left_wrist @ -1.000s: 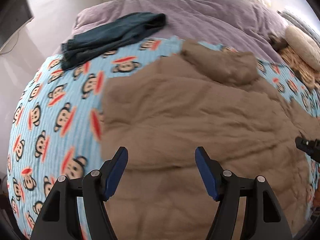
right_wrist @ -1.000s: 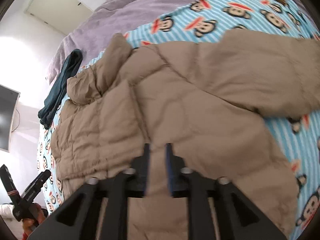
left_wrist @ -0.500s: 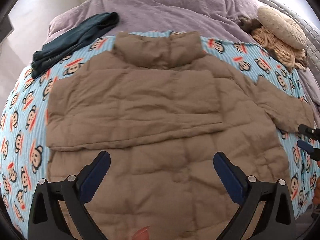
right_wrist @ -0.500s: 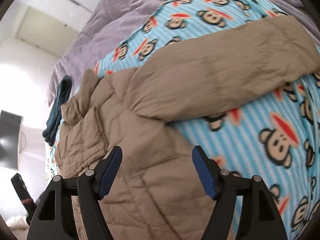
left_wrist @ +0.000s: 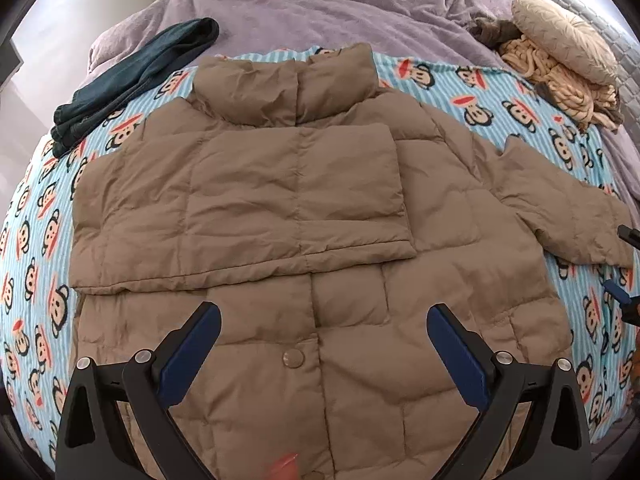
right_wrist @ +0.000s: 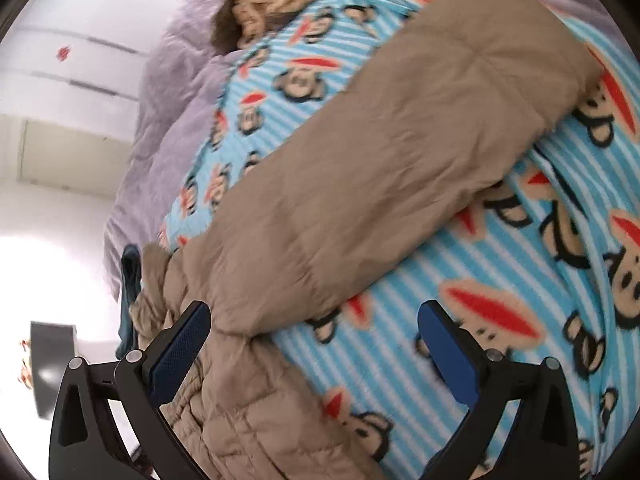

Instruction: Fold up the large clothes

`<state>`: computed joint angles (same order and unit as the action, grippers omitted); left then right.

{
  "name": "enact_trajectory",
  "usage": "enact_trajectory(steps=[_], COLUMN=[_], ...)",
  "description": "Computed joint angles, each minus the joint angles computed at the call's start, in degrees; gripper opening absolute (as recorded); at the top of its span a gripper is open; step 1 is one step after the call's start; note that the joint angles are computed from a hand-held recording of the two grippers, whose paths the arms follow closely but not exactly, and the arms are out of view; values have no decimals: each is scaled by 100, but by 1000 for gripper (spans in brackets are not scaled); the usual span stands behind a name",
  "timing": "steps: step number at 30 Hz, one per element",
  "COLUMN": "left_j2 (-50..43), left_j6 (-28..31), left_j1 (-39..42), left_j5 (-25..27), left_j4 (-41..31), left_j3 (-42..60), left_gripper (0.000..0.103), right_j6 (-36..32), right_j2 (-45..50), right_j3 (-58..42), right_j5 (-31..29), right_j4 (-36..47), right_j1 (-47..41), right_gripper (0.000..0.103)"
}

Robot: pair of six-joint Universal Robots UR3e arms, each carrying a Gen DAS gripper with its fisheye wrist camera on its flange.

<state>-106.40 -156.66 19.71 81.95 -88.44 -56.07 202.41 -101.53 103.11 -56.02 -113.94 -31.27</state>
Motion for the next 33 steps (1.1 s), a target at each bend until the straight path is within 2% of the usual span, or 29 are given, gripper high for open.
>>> enact_trajectory(steps=[5,10,15,20,23,25,27,28,29,33], left_j2=[-156,-349,-380,-522,-572,-588,-619,-645,-653,-715], left_j6=[-222,-277,-428,-540,-546,-532,-519,-509,-507,-448], left_j1=[-176,-226,-351,-389,-392,-371,-321,-282,-254,-56], left_j5=[167,74,162,106,67,32,-12,-36,-51,-103], left_j4=[71,-127,33,-21,-11,21,-7,-47,-52,-81], left_j3=[36,213,181,388,499,553,643,718,746,960], left_gripper=[103,103,103,103,103,103,103,103,103,103], right_j6=[-191,60,662,1424,1744,1745,1688,1598,1571,1392], right_j2=[381,605,977,1411,1656,1744,1807,1804,1880,1769], right_j3=[90,559,1109,1162,902,688,493,520,460,158], right_j5=[107,413,966,1374,1506,1560,1610,1726,1857,1879], right_j4=[-9,-704,-1928,-3285,-3493,-3351,-3175,-3148,-3174,-3025], right_j1=[-612,-1193,-1543,-1571,-1478,-1422,-1352,-1382,-1358,-1187], right_gripper=[103,103,103,103,101,86,41,29,12,9])
